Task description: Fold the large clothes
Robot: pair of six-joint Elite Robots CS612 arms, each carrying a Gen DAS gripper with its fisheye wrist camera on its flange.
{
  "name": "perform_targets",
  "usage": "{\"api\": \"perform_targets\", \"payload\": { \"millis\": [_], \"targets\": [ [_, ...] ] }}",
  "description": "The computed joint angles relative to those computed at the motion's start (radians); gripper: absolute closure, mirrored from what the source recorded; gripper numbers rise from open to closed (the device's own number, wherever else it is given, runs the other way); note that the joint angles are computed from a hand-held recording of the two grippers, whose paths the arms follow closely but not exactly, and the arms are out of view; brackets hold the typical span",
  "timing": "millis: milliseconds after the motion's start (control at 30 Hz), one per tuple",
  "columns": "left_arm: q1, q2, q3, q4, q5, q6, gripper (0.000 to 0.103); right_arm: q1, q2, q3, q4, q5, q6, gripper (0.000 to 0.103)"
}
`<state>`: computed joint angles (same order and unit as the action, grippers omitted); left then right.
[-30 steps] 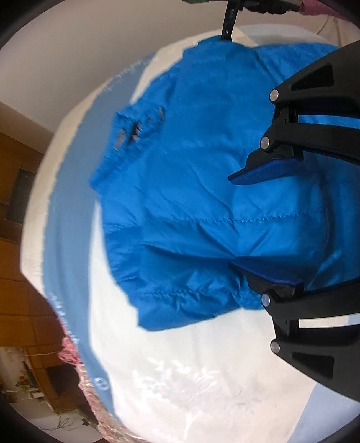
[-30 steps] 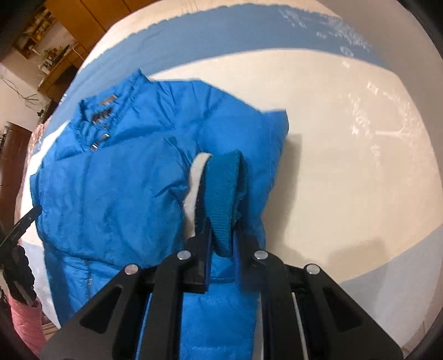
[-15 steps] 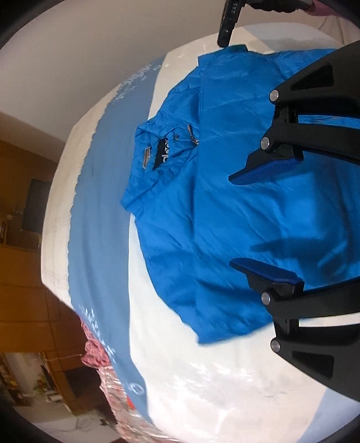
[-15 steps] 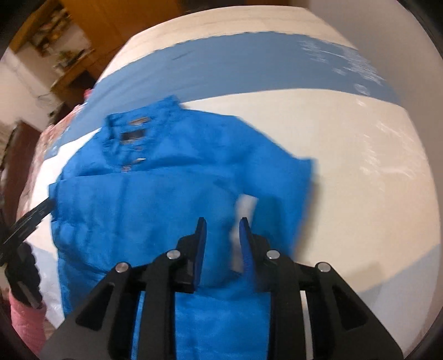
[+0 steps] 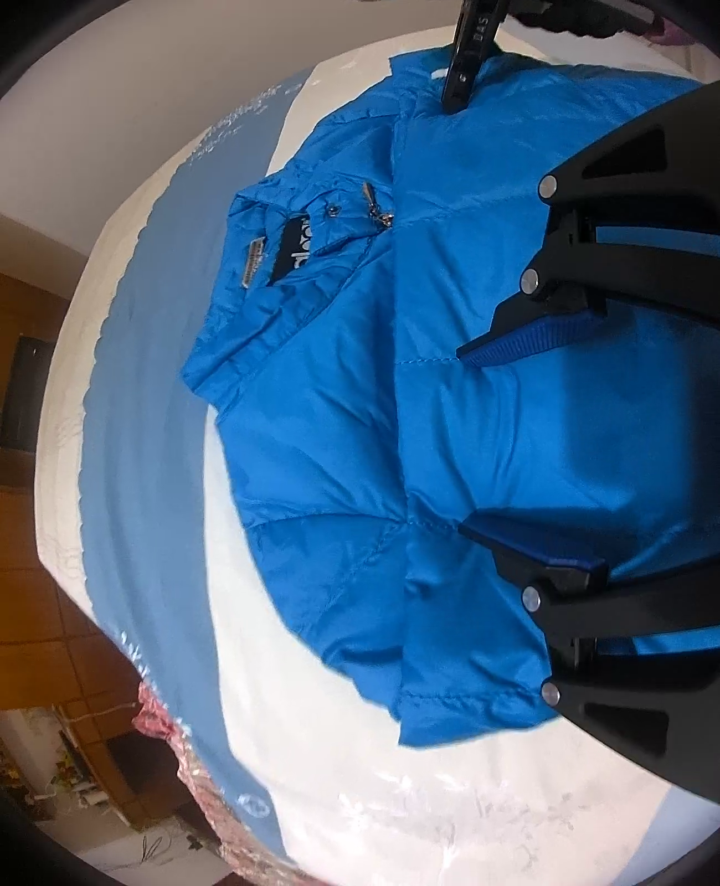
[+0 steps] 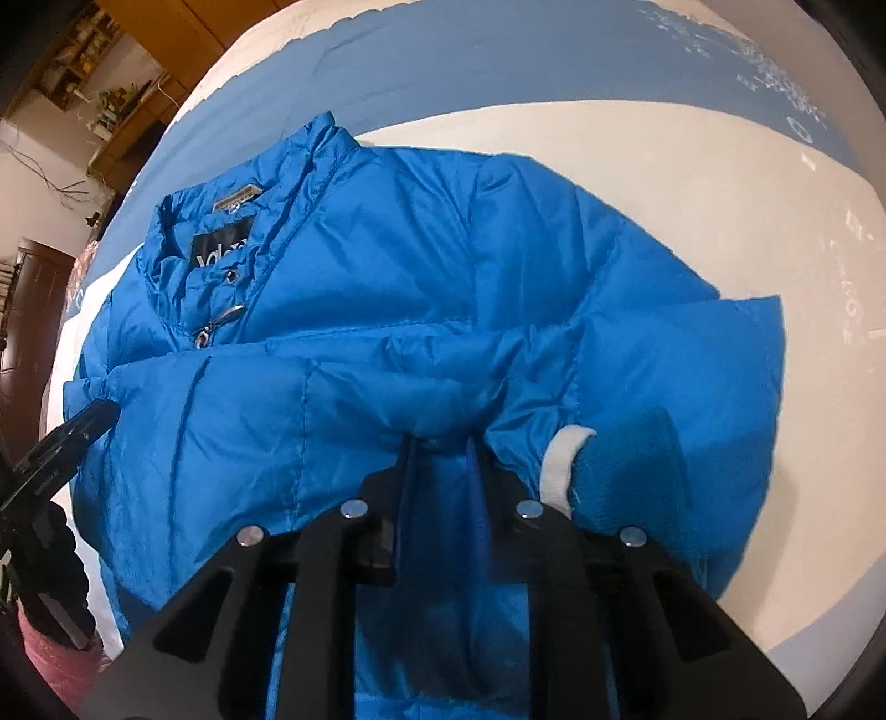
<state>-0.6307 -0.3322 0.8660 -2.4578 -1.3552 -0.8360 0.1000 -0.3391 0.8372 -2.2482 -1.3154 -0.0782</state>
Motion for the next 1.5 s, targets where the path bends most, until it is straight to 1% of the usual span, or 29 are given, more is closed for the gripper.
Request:
{"api": "perform_targets", "payload": {
  "millis": [33,67,133,167,233,267,300,333,367,400,467,533,567,600,633,667,700,733,767,800,867,933,1000,1100,1167,1200,1267,1367,1500],
  "targets": [
    [-0.005,-0.008,0.009,-0.005,0.017,-0.003,0.047,-0.004,-0.023,0.038,-0.032,0.021,-0.004,0.081],
    [-0.018,-0.030,0.046,-0.045,0.048,0.009,0.047,-0.005,-0.044,0.072,-0.057,0.036,-0.019,0.081],
    [-0.034,-0.054,0.084,-0.075,0.078,0.034,0.047,-0.006,-0.086,0.141,-0.091,0.061,-0.058,0.080],
    [-0.045,-0.068,0.109,-0.097,0.088,0.049,0.047,-0.005,-0.106,0.177,-0.110,0.065,-0.082,0.080],
    [-0.055,-0.081,0.138,-0.119,0.072,0.051,0.047,0.000,-0.124,0.216,-0.125,0.055,-0.108,0.079],
    [-0.058,-0.082,0.148,-0.124,0.055,0.047,0.047,0.003,-0.124,0.220,-0.118,0.044,-0.107,0.079],
    [-0.060,-0.077,0.145,-0.109,0.049,0.046,0.047,0.006,-0.115,0.212,-0.107,0.033,-0.106,0.079],
    [-0.061,-0.071,0.137,-0.084,0.050,0.043,0.047,0.009,-0.102,0.198,-0.087,0.015,-0.096,0.079],
    [-0.060,-0.058,0.120,-0.046,0.043,0.034,0.047,0.007,-0.091,0.191,-0.075,0.014,-0.093,0.080],
    [-0.058,-0.049,0.114,-0.038,0.035,0.035,0.045,0.005,-0.087,0.191,-0.074,0.018,-0.095,0.082],
    [-0.057,-0.038,0.104,-0.035,0.039,0.038,0.045,0.000,-0.074,0.175,-0.065,0.040,-0.076,0.083],
    [-0.058,-0.043,0.102,-0.021,0.037,0.029,0.046,-0.005,-0.086,0.190,-0.077,0.061,-0.074,0.081],
    [-0.059,-0.056,0.117,-0.024,0.038,0.021,0.047,-0.010,-0.101,0.214,-0.101,0.076,-0.078,0.080],
    [-0.063,-0.079,0.151,-0.044,0.048,0.010,0.047,-0.018,-0.129,0.257,-0.141,0.099,-0.090,0.078],
    [-0.065,-0.100,0.187,-0.077,0.055,0.008,0.047,-0.025,-0.155,0.300,-0.182,0.110,-0.103,0.078],
    [-0.071,-0.133,0.242,-0.119,0.064,0.003,0.046,-0.033,-0.181,0.344,-0.219,0.115,-0.114,0.076],
    [-0.077,-0.163,0.293,-0.150,0.067,-0.007,0.043,-0.041,-0.201,0.377,-0.243,0.121,-0.120,0.071],
    [-0.082,-0.192,0.344,-0.183,0.069,-0.019,0.039,-0.051,-0.229,0.424,-0.267,0.133,-0.131,0.065],
    [-0.090,-0.228,0.409,-0.220,0.075,-0.034,0.033,-0.063,-0.257,0.475,-0.291,0.143,-0.146,0.064],
    [-0.098,-0.255,0.461,-0.236,0.085,-0.048,0.032,-0.069,-0.272,0.505,-0.306,0.141,-0.156,0.063],
    [-0.117,-0.306,0.554,-0.232,0.095,-0.091,0.031,-0.085,-0.312,0.588,-0.334,0.122,-0.176,0.059],
    [-0.130,-0.344,0.631,-0.240,0.075,-0.143,0.030,-0.097,-0.345,0.664,-0.350,0.102,-0.178,0.056],
    [-0.152,-0.377,0.706,-0.247,0.049,-0.220,0.029,-0.105,-0.366,0.719,-0.359,0.084,-0.172,0.056],
    [-0.176,-0.394,0.761,-0.246,0.013,-0.299,0.029,-0.123,-0.393,0.796,-0.348,0.075,-0.157,0.049],
    [-0.195,-0.401,0.790,-0.254,-0.010,-0.342,0.029,-0.135,-0.410,0.841,-0.342,0.071,-0.158,0.049],
    [-0.202,-0.400,0.805,-0.283,-0.029,-0.365,0.029,-0.142,-0.419,0.863,-0.340,0.075,-0.161,0.047],
    [-0.207,-0.391,0.811,-0.320,-0.063,-0.396,0.029,-0.154,-0.425,0.886,-0.319,0.098,-0.160,0.046],
    [-0.212,-0.379,0.811,-0.311,-0.079,-0.439,0.029,-0.167,-0.428,0.904,-0.296,0.126,-0.168,0.046],
    [-0.220,-0.364,0.825,-0.402,-0.112,-0.464,0.029,-0.177,-0.424,0.910,-0.264,0.170,-0.204,0.046]
  ]
}}
